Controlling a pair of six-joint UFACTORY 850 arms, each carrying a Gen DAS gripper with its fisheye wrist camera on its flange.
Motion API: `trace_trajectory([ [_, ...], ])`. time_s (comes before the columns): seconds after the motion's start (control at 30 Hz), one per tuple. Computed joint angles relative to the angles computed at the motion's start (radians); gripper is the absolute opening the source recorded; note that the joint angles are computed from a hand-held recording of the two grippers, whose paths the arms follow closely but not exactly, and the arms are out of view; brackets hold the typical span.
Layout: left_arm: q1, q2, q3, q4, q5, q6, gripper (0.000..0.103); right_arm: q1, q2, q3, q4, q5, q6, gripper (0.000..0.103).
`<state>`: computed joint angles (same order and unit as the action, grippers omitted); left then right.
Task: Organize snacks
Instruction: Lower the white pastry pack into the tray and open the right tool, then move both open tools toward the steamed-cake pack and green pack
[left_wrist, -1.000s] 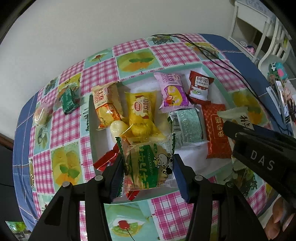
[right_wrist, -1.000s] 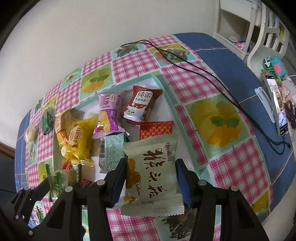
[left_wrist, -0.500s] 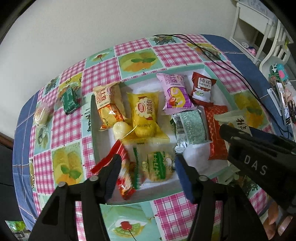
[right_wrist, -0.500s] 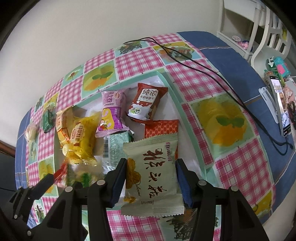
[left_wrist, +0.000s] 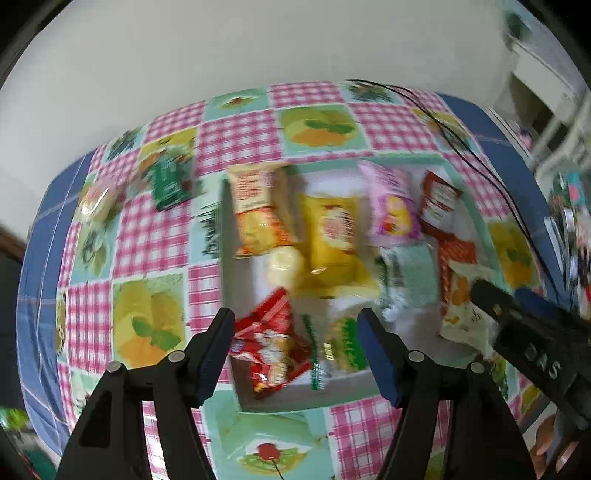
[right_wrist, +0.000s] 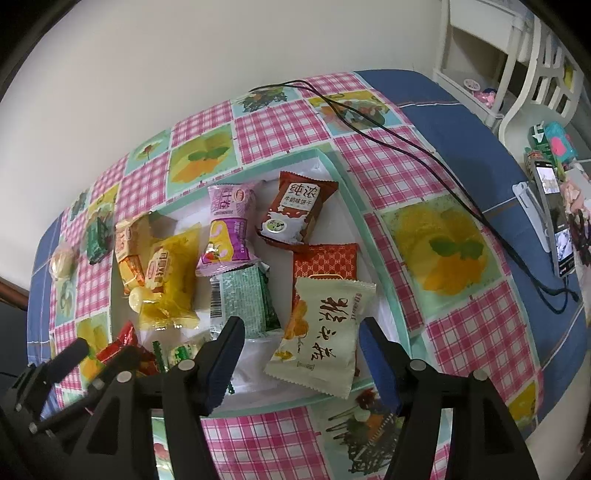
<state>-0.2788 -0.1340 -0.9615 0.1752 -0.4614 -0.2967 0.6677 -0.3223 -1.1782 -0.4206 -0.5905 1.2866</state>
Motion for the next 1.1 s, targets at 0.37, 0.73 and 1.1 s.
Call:
trace_trajectory([
  [0.37,0.135,0.008,-0.002,-0.031,0.008,-0.056,0.077,0.038,-0.024,-0.047,-0.024,-0.024,-0.014,0.068],
  [0.73,0.137,-0.007,-0.010,0.049,0.019,-0.157,0.099,0.073,-0.040,-0.067,-0.084,-0.048,-0.057,0.100],
  [1.1,0.132,-0.073,-0.058,0.179,-0.014,-0.306,0.101,0.043,-0.051,-0.053,-0.194,0.009,0.029,0.103],
])
